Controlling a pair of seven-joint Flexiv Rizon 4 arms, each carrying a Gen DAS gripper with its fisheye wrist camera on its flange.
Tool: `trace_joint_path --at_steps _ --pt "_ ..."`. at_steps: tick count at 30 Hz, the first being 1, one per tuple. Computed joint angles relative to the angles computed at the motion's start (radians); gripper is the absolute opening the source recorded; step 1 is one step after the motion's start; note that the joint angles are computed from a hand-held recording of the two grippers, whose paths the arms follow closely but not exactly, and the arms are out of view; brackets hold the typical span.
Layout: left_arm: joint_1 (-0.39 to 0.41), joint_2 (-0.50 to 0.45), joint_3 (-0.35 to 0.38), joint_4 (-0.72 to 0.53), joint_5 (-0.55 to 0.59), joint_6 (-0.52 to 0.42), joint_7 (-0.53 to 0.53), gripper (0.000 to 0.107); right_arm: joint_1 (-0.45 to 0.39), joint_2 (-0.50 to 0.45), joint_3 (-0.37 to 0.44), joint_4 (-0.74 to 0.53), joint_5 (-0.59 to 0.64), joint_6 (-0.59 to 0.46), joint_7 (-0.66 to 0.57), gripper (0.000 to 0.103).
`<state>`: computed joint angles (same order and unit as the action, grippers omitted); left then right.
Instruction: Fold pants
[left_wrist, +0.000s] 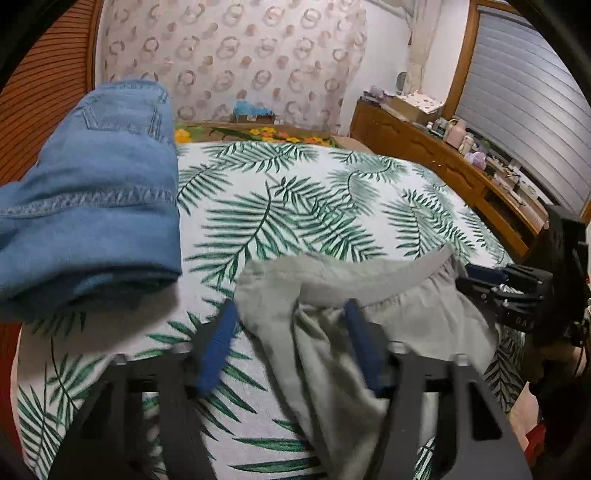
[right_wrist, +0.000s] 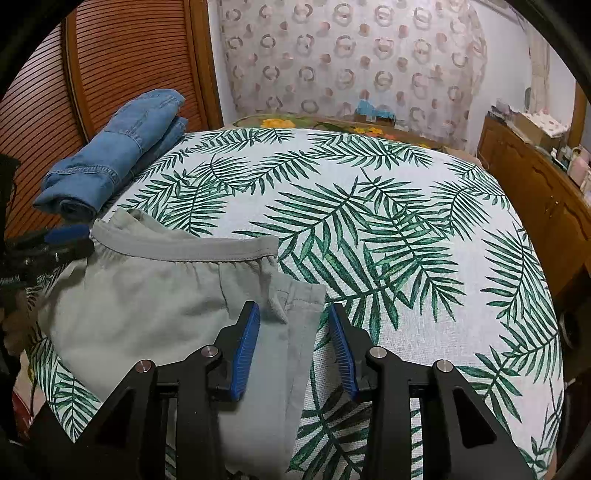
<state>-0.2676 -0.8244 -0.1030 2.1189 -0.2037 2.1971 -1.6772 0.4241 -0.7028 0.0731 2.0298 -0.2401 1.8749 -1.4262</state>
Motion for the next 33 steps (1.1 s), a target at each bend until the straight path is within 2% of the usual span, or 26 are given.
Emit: trace_joint_path --at_steps 3,6,12,15,17,23,24,25,27,30,33 --pt "0.016 0.009 -0.006 -0.005 0.014 -0.021 0.004 0.045 -0.009 -0.001 0.008 -0.001 -0.005 0.001 -0.003 0.035" --pt "0.004 0.014 0.011 -0.009 -0.013 -0.053 0.01 0.045 -0.02 -0.002 0.02 0.0 -0.012 0.004 -0.005 0.031" --pt "0.046 0.008 -0.021 -0.01 0.025 -0.083 -0.003 0.045 -0.025 -0.002 0.027 0.004 -0.02 0.009 -0.01 0.025" --pt "0.093 -0.005 -0.059 -0.008 0.079 -0.063 -0.026 0.056 -0.023 -0.002 0.026 0.004 -0.02 0.008 -0.011 0.024" --pt "0.112 -0.013 -0.075 -0.02 0.097 -0.093 -0.032 0.056 -0.025 -0.002 0.027 0.003 -0.022 0.008 -0.011 0.023" --pt "0.016 -0.014 0.001 -0.04 0.028 -0.102 -0.011 0.056 -0.034 -0.004 0.041 0.002 -0.032 0.008 -0.015 0.016" --pt "0.008 -0.014 -0.002 -0.037 0.001 -0.1 0.013 0.044 -0.042 -0.003 0.049 0.002 -0.038 0.004 -0.014 0.013" --pt "0.028 -0.016 -0.016 -0.04 0.04 -0.1 -0.008 0.03 -0.053 -0.004 0.061 0.001 -0.045 0.0 -0.013 0.011" --pt "0.05 -0.019 -0.039 -0.039 0.065 -0.089 -0.013 0.022 -0.101 -0.009 0.107 -0.005 -0.072 -0.012 -0.008 0.009" --pt "0.008 -0.016 -0.008 -0.036 0.04 -0.058 -0.007 0.016 -0.176 -0.012 0.178 -0.012 -0.11 -0.037 0.007 0.006" --pt "0.015 -0.009 -0.018 -0.016 0.056 0.001 -0.02 0.014 -0.182 -0.001 0.182 0.01 -0.116 0.002 0.009 0.006"
